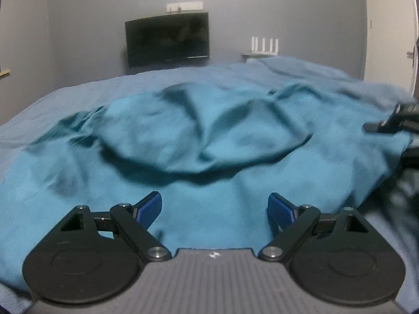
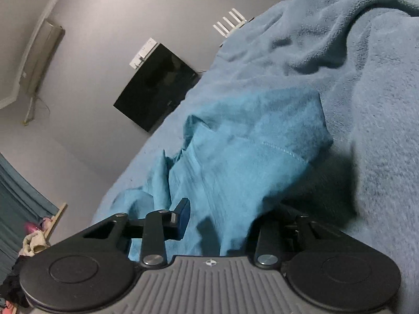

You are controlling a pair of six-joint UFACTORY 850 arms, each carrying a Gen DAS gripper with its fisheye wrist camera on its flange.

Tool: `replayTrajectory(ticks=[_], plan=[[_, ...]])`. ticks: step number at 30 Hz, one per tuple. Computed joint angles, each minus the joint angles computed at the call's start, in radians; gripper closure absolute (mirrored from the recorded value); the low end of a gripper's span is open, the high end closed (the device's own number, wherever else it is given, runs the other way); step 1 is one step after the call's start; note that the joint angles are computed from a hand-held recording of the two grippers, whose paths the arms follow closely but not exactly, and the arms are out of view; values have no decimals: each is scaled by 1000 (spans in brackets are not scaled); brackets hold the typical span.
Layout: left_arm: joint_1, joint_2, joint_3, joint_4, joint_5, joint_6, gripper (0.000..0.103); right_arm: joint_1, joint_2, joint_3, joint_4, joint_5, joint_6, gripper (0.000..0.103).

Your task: Fold large clothes

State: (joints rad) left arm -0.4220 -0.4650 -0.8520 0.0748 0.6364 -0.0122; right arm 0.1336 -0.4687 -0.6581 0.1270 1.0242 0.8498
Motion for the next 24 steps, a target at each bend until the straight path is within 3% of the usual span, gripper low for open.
replayTrajectory(ticks=[2,5,8,10,11,13,15,19,20,24], plan=[[-17,-22,-37,32,-42,-42,15,-21,-15,-10,-28,0,15,49],[-39,-70,-88,105,-146,-59,15,-56,-44,-40,-31,-15,49,49],[-61,-83,-78,27,-130,90,15,-83,-76,-55,-44,50,120,49],[-61,-63,-75,43,-135,94,15,-79,-78,-50,-41,81,96,51],[-61,-49,-60,39,-95,123,15,-76,-76,-49,-42,89,82,54],[-67,-28,-19,-42,64,229,15,-73,-71,-46,-68,108,70,56],[-74,-32,-42,-132,96,275,13,-71,-68,-48,-88,115,62,56],[-82,-95,-167,-425,44,381,14,-86,-72,-54,-144,86,103,57],[-83,-117,-202,-498,28,422,14,-86,-81,-72,-145,73,119,61],[-74,-215,-337,-701,-184,727,14,-80,-70,-74,-123,48,77,80]])
